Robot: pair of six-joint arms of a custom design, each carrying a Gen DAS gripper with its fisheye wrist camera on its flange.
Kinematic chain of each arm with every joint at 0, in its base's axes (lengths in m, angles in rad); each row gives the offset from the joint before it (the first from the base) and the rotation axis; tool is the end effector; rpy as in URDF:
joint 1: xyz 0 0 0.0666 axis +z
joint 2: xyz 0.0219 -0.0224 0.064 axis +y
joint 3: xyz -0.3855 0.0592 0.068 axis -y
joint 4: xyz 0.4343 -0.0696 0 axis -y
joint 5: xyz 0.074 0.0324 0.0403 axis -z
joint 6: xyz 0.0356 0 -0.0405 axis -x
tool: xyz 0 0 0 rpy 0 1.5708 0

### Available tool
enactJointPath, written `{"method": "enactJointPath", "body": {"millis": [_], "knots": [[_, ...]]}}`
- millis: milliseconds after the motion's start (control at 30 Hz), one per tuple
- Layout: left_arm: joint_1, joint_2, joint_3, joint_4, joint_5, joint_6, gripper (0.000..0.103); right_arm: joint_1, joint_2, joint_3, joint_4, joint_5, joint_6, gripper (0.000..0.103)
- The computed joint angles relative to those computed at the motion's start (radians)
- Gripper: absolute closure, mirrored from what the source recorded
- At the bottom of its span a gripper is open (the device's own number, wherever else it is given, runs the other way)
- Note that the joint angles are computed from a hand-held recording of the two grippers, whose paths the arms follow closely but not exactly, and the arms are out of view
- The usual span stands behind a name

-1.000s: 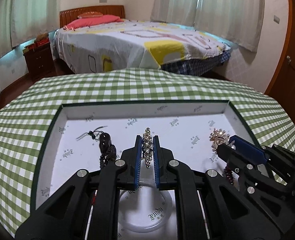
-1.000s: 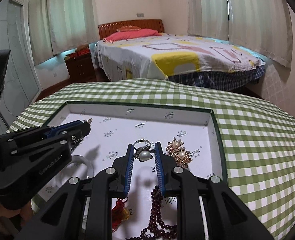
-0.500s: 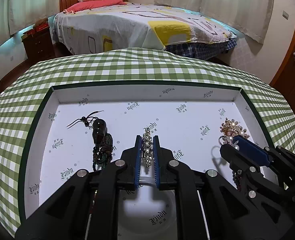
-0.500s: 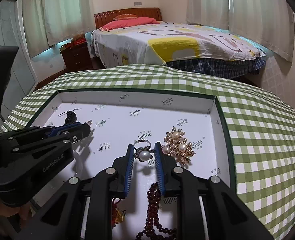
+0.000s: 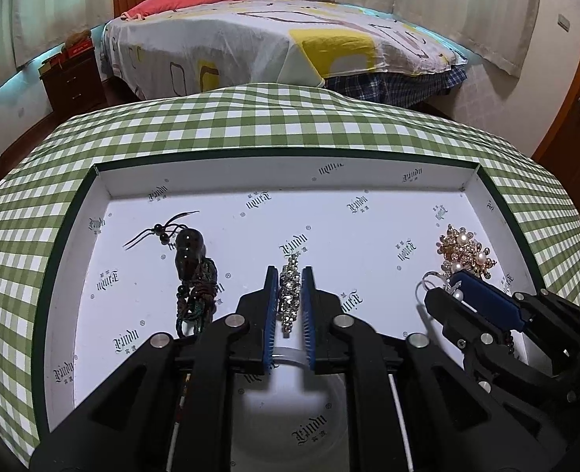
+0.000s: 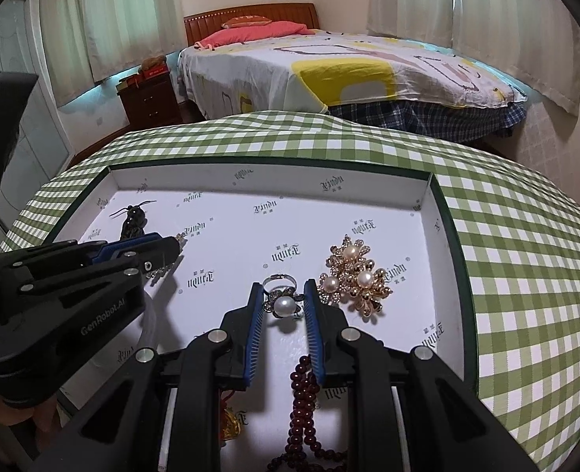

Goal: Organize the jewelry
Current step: 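Carry the silver brooch with the left gripper while the right gripper carries the pearl ring into the box, then open both grippers to release the brooch and ring in the box, then withdraw both tools toward the gold chain and the pearl cluster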

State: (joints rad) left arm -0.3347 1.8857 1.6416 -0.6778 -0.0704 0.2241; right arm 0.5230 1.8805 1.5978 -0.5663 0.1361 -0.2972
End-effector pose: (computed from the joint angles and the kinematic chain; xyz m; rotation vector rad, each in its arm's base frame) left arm 0.6556 -0.2258 0.2837 0.1084 2.4931 -0.1470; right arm 0.6032 0.3417 0.2737 -0.2108 2.4112 0.2129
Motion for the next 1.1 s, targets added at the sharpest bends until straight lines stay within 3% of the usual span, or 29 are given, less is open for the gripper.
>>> {"method": "enactJointPath", "body": {"millis": [100,200,333,433,567,867,1100], "knots": [[0.0,-0.002,-0.003,0.004,-0.002,-0.003,0.084,0.0,-0.001,-0.001,0.003,0.001,-0.001,0.076],[0.0,-0.01,-0.013,0.016,-0.003,-0.003,0.071,0.001,-0.004,-0.006,0.013,0.007,-0.002,0.067],[-0.002,-0.03,-0.038,0.05,-0.012,-0.01,0.052,0.002,-0.008,-0.013,0.017,0.008,-0.001,0.066],[-0.005,-0.043,-0.051,0.063,-0.007,-0.015,0.049,0.003,-0.013,-0.019,0.023,0.013,0.001,0.065],[-0.012,-0.067,-0.078,0.099,-0.025,-0.037,0.037,0.007,-0.023,-0.029,0.03,0.022,0.002,0.059],[-0.019,-0.138,-0.144,0.159,-0.056,-0.028,0.025,0.01,-0.072,-0.076,0.057,0.061,0.003,0.048],[-0.023,-0.22,-0.228,0.208,-0.093,-0.018,0.024,0.012,-0.131,-0.137,0.082,0.09,-0.009,0.044]]}}
